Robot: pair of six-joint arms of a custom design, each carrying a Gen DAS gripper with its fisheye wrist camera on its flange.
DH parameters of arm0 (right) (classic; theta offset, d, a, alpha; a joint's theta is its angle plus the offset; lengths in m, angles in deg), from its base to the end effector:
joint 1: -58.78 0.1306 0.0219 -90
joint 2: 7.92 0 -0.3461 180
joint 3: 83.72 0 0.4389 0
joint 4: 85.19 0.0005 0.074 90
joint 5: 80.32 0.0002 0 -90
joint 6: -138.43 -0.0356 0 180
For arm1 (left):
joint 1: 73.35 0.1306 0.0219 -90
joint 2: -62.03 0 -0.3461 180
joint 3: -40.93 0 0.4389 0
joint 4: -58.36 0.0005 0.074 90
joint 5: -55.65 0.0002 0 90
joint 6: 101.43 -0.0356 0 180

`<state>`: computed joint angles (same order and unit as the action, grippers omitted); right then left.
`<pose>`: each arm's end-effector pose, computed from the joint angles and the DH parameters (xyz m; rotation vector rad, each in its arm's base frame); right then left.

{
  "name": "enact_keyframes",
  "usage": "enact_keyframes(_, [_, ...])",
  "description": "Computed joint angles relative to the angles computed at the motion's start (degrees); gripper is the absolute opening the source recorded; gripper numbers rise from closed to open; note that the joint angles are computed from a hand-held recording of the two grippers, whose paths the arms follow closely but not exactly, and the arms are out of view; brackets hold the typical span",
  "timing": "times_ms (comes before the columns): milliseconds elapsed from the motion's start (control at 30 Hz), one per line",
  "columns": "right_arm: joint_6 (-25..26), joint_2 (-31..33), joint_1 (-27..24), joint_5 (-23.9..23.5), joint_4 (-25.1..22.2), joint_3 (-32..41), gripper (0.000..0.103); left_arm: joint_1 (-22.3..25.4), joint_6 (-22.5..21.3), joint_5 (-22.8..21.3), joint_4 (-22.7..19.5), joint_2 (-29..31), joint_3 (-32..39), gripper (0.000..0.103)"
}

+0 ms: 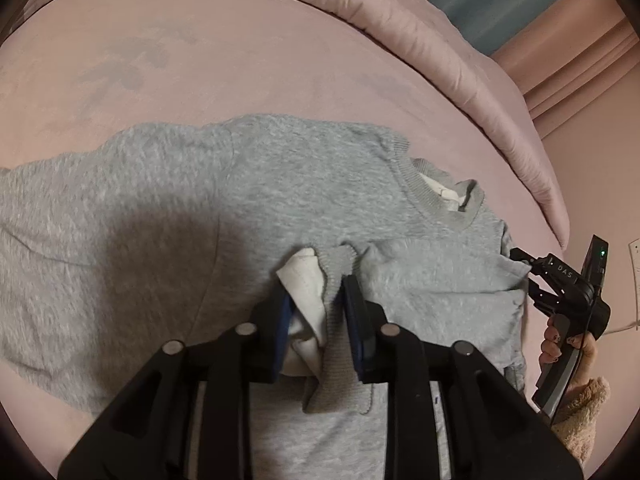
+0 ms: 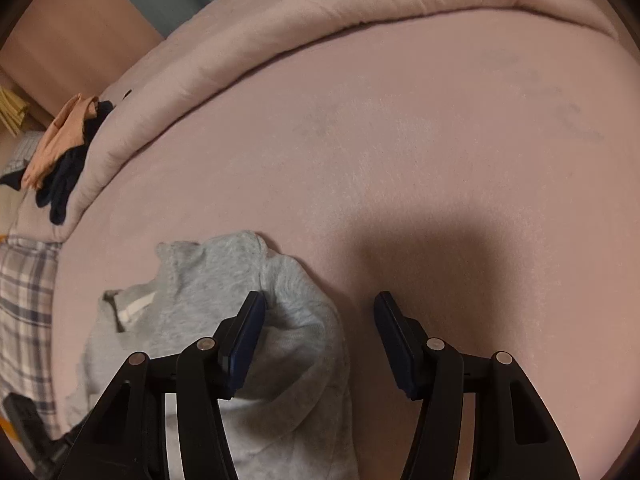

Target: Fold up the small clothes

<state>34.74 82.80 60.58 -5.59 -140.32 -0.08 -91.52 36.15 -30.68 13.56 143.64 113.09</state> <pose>0.5116 0.0250 0.3266 0.1880 2.6580 0.4425 0.4440 -0.1486 0.3119 -0.6345 2.5235 -0.5255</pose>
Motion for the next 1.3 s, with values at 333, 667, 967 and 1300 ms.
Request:
enact_keyframes(333, [5.08, -19.72, -12.28, -8.39, -6.56, -12.05, 0.059, -2.56, 0.26, -4.57, -1.32, -9.35, -3.87, 0.074])
enact_keyframes(667, [7.50, -35.10, -12.19, -11.15, -15.13, -24.93, 0.059, -7.93, 0.33, -14.26, -13.09, -16.47, -7.85, 0.082])
enact_keyframes(967, [7.06, -42.56, -5.95, -1.18, -15.07, -29.68, 0.059, -2.07, 8.77, -13.25, -17.70, -29.96, -18.30, 0.082])
enact_keyframes(1300, [0.04, -47.89, 1.27, 8.30, -13.18, -30.88, 0.059, 16.44, 12.65, -10.62, -17.61, -40.26, -25.33, 0.078])
